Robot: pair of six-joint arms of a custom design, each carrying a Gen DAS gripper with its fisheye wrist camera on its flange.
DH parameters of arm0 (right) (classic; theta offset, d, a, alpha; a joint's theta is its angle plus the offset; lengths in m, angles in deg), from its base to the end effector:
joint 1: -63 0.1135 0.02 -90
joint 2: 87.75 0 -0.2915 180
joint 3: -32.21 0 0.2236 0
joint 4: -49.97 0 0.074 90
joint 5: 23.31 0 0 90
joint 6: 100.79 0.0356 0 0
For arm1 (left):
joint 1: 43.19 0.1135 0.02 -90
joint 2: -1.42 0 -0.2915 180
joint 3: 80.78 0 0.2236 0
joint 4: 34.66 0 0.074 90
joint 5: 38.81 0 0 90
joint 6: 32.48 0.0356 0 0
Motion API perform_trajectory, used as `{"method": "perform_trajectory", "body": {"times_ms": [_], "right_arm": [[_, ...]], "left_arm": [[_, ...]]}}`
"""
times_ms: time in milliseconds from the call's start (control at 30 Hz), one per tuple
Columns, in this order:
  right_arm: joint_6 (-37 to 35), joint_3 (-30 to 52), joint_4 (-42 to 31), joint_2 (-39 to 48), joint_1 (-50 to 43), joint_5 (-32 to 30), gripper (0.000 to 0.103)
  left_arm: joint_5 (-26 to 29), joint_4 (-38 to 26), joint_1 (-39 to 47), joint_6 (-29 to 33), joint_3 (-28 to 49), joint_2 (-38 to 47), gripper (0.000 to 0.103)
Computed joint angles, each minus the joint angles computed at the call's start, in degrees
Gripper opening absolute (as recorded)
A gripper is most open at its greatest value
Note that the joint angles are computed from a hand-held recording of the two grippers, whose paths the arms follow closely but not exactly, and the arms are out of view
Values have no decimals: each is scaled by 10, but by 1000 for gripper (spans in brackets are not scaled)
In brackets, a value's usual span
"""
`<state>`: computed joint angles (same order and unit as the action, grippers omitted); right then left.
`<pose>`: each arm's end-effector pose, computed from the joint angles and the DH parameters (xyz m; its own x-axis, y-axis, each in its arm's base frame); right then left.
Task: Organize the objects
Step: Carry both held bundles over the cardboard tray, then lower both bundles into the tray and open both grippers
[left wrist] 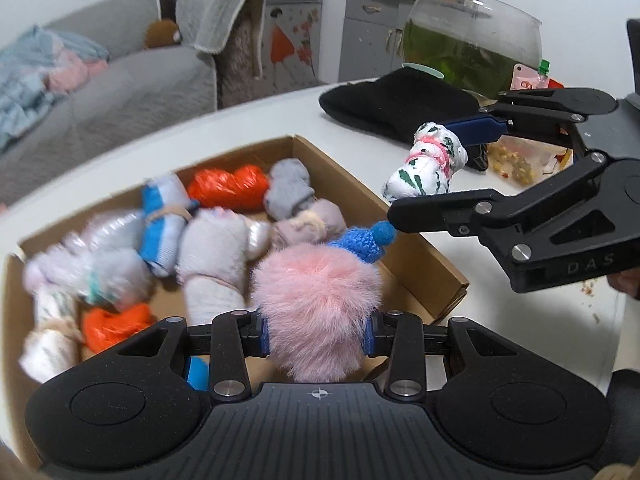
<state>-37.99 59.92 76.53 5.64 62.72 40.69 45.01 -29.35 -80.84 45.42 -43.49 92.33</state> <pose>0.2116 0.0146 0.1339 -0.4077 -0.4088 -0.8165 -0.5870 0.8023 -0.1086 0.1845 -0.1375 0.1433 -0.6935 0.2718 -0.6672 0.4144 0.9080 -0.0608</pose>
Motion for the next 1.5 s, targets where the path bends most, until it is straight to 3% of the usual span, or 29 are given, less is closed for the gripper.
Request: {"method": "perform_trajectory", "body": {"times_ms": [133,433,933,1500], "right_arm": [[-8,8,-9,7,0,1,63],[-24,33,-22,41,11,5,63],[-97,73,-55,125,49,18,63],[-89,86,-43,164,68,47,64]], "left_arm": [[37,15,14,-5,11,35,45],[41,-4,34,-3,31,81,46],[-34,28,37,-73,16,88,46],[-114,55,-9,-111,9,110,46]]}}
